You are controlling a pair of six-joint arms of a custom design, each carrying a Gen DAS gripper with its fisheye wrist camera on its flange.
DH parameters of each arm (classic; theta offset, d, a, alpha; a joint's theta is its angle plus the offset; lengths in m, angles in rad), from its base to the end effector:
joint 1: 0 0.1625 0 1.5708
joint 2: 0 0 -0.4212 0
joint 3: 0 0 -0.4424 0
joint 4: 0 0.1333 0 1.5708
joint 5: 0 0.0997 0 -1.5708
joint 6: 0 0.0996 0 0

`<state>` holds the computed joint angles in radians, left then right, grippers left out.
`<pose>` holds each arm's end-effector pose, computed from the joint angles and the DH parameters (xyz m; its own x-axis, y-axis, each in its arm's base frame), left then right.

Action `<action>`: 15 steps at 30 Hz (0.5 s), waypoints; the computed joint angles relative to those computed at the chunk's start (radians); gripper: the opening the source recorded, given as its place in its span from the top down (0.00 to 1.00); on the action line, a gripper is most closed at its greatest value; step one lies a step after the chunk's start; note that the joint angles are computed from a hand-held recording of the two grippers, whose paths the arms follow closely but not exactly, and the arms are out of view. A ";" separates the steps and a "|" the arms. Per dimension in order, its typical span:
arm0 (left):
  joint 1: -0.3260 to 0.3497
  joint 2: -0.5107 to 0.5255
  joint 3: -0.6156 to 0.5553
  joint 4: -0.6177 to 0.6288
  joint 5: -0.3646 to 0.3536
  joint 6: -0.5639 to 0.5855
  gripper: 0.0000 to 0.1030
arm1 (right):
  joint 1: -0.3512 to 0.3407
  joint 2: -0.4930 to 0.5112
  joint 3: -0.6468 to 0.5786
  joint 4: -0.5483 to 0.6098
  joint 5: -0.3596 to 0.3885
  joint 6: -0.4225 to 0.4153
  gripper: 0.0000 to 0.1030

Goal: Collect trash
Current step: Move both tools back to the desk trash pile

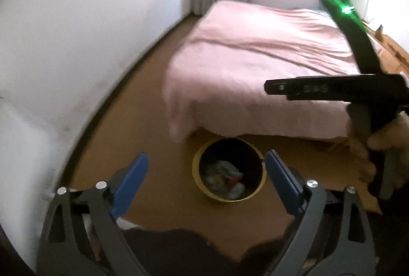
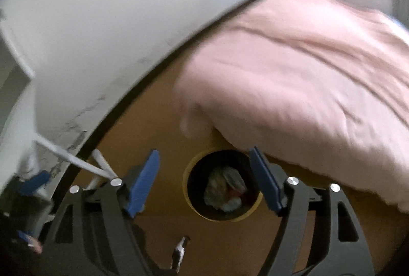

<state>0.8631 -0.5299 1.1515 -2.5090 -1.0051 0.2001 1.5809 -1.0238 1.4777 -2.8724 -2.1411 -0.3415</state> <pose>-0.4068 -0.7627 0.0689 -0.6122 0.5571 -0.5611 0.7545 0.6238 -0.2039 0.0871 -0.7447 0.3475 -0.7947 0.1518 0.5877 -0.2896 0.7562 -0.5868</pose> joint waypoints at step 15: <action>0.082 -0.702 0.500 0.112 0.647 -0.367 0.10 | 0.353 0.431 -0.421 0.477 0.288 -0.258 0.31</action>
